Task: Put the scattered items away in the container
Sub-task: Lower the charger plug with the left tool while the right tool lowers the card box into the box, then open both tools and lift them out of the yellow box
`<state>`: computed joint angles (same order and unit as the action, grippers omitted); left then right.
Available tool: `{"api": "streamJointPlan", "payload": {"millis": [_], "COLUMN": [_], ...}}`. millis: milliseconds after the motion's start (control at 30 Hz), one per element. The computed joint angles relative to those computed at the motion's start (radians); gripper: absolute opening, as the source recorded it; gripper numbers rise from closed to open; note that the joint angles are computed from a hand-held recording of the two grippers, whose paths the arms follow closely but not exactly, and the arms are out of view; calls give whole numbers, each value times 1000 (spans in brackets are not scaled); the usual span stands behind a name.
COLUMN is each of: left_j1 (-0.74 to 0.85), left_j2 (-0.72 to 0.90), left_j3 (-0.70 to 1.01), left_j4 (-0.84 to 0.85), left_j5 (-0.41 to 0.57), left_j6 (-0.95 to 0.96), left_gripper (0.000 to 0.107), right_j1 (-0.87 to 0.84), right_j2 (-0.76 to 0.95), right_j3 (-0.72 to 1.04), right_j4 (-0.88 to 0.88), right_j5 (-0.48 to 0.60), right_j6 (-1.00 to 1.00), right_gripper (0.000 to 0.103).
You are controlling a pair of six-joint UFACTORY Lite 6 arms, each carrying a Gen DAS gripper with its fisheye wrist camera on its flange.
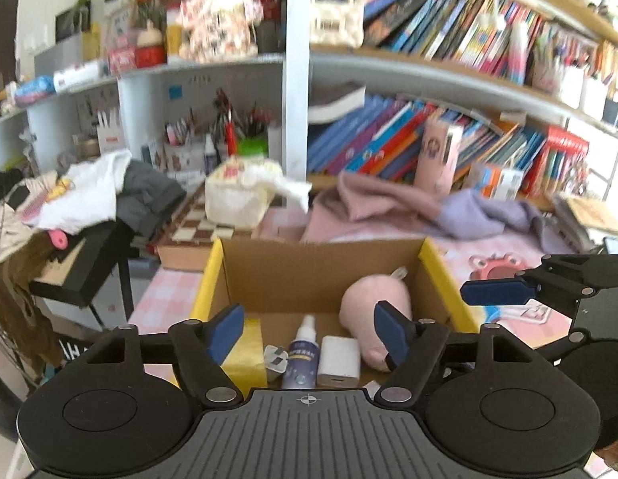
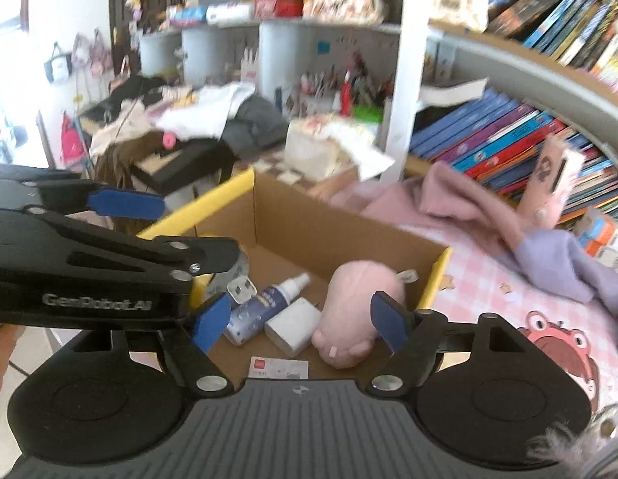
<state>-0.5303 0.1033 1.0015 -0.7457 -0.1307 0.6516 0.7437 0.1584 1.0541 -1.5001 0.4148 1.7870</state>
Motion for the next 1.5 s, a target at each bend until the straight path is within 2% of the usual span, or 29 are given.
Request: {"api": "streamJointPlan", "payload": {"millis": [167,467,667,867,933,1333,1500], "left_j1": [-34,-151,-312,-431,-466,-727,-781], "left_j2": [-193,-497,-600,-709,-741,-868,-921], "left_j3": [-167,-410,-520,-599,-622,-747,-781], "left_j4": [-24,-466,-738,-917,-967,-1173,-1238], "left_j5": [-40,-120,-268,-373,-409,-612,-653], "left_j6": [-3,358,598,731,758,802,832], "left_gripper": [81,83,83,84,87,89,92], "right_j1": [122,381,546,691,736,862,882], "right_j2": [-146,-312,-324,-285,-253,-118,-81], "right_j3": [-124,-284,-331,-343,-332,-254,-222], "right_j4": [-12,91,194,275,314,456,491], "right_j5": [155,450,595,744,788,797,774], "right_j6": [77,181,246,361,401,491,499], "right_gripper": [81,84,84,84,85,86,88]}}
